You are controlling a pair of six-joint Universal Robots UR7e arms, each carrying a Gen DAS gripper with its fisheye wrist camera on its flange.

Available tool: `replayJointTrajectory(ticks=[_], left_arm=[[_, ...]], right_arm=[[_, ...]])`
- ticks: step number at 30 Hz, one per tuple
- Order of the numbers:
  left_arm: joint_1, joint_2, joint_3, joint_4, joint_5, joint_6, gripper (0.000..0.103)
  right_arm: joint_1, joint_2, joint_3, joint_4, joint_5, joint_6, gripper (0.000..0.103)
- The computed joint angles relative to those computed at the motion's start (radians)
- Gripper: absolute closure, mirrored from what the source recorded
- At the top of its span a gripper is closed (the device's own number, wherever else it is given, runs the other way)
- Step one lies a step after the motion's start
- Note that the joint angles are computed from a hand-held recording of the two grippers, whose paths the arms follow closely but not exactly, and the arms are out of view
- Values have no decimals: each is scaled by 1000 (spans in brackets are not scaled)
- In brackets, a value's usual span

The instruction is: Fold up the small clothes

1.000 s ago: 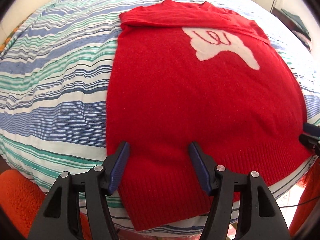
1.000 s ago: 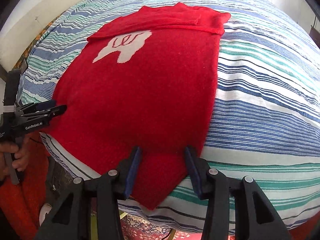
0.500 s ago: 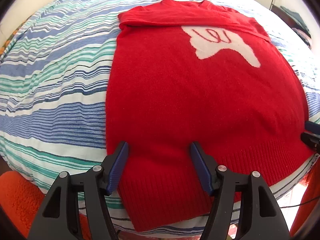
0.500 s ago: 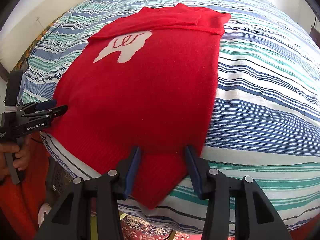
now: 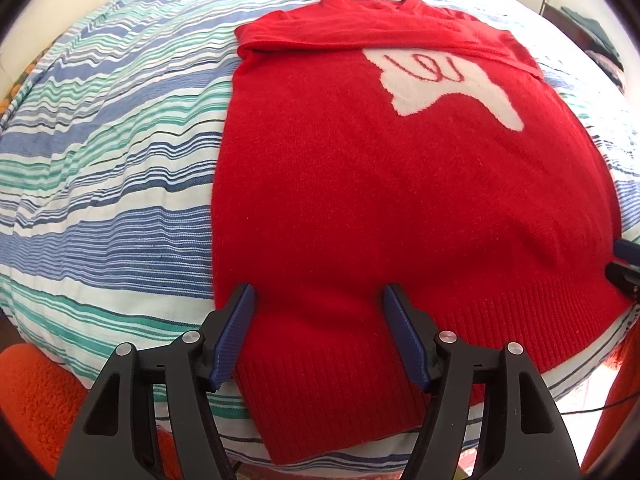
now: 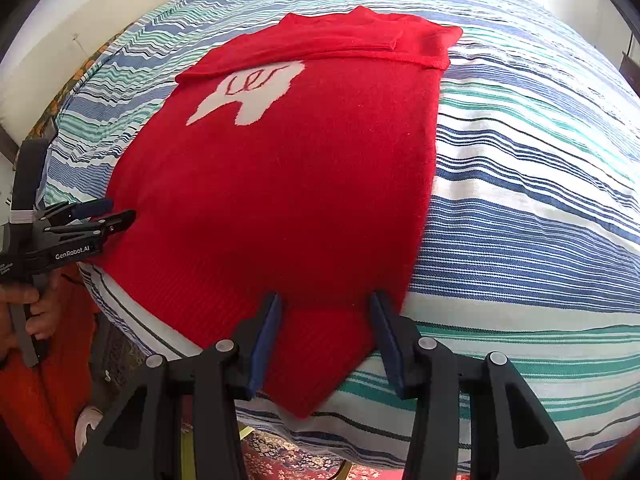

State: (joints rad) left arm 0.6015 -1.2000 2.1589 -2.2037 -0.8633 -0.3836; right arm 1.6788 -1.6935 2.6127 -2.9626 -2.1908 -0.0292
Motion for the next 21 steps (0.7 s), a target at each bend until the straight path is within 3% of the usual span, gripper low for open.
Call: replayJointTrajectory(ticks=[21], left_arm=[[-2,0,3,1,4,2,33]], right_arm=[[1,1,0,1,-1,1,56]])
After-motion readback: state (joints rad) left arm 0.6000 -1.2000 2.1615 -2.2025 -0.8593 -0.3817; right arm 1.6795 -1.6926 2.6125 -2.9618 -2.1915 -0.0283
